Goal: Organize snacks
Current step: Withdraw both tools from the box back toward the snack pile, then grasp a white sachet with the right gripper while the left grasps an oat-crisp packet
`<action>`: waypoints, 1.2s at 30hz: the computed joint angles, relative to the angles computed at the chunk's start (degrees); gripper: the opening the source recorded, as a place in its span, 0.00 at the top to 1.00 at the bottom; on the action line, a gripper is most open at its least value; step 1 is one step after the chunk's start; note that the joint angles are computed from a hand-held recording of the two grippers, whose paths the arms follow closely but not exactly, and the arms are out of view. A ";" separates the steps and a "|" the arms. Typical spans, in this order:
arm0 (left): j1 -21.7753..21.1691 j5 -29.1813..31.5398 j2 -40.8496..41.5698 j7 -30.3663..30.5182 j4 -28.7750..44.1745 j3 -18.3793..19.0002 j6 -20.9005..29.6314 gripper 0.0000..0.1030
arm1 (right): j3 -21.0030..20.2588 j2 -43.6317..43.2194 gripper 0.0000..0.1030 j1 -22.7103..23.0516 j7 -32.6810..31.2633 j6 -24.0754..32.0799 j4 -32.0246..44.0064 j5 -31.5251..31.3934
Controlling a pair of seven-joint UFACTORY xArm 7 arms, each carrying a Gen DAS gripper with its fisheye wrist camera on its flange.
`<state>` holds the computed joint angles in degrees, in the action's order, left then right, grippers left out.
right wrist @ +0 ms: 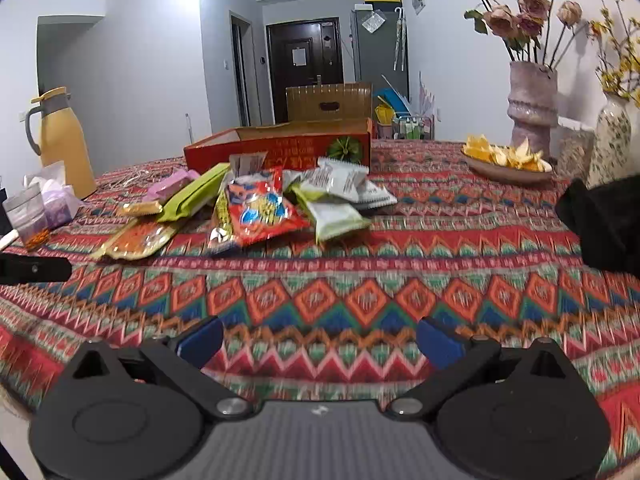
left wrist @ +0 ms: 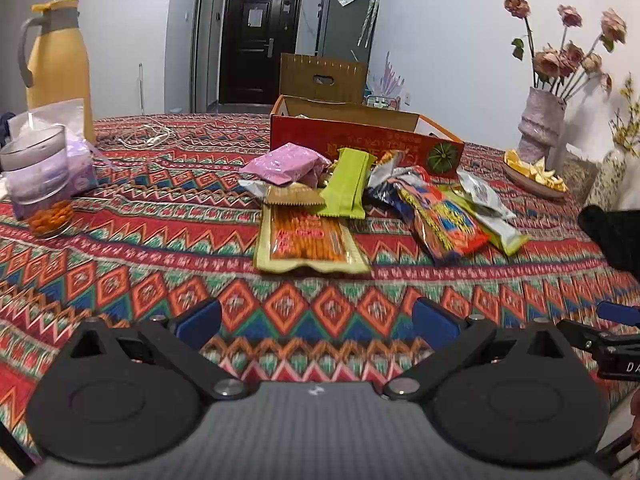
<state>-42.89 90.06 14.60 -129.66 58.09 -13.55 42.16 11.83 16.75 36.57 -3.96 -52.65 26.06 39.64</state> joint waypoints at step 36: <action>2.73 -12.07 19.23 17.05 24.78 17.91 -17.73 0.49 | -14.08 18.39 0.58 -3.47 -5.56 23.67 39.80 -6.29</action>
